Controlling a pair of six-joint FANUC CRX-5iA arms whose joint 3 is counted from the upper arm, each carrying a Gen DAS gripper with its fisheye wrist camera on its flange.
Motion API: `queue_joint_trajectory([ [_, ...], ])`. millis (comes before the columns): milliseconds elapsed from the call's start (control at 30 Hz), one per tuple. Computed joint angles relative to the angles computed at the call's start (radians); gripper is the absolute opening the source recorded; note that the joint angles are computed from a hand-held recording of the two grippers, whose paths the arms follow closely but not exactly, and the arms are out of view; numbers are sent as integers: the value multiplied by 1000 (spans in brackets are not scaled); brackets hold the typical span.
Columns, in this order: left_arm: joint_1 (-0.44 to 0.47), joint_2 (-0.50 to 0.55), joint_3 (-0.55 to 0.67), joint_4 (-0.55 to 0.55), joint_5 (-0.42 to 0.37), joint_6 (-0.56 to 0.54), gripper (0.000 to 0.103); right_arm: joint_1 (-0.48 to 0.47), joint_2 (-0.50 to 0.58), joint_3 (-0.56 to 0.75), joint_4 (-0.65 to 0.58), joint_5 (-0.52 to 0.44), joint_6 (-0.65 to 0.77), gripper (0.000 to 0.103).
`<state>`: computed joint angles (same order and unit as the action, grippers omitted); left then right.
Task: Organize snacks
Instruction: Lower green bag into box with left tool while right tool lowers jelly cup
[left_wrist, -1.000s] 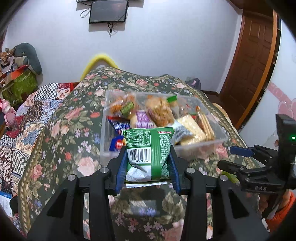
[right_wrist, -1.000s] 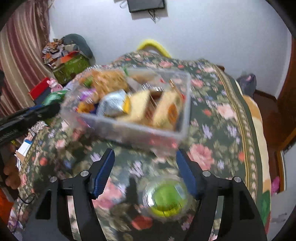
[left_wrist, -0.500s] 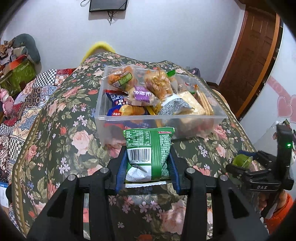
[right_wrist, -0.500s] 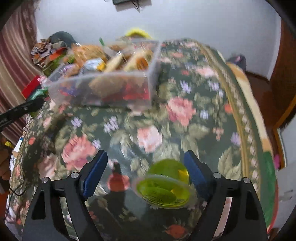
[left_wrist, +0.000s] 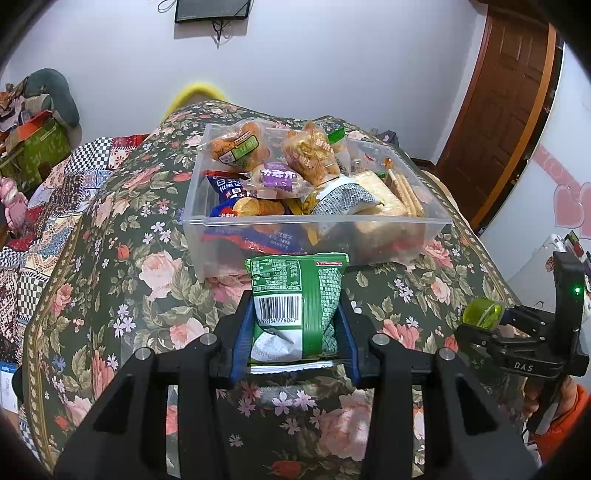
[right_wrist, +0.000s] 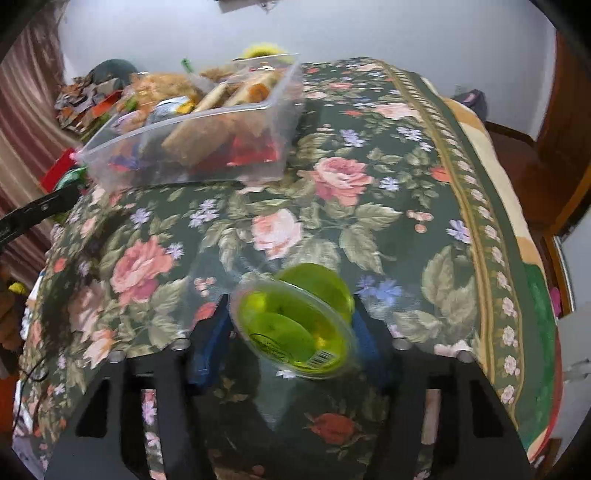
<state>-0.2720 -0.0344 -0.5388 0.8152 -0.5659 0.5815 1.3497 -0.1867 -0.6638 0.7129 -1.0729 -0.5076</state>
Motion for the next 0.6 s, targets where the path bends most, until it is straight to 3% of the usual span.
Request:
queue_joint_trajectory([
  [333, -13, -5, 17, 65, 36, -38, 41, -27, -10, 6, 137, -12, -47, 54],
  [600, -59, 48, 96, 96, 113, -36, 41, -146, 32, 75, 279, 21, 47, 54],
])
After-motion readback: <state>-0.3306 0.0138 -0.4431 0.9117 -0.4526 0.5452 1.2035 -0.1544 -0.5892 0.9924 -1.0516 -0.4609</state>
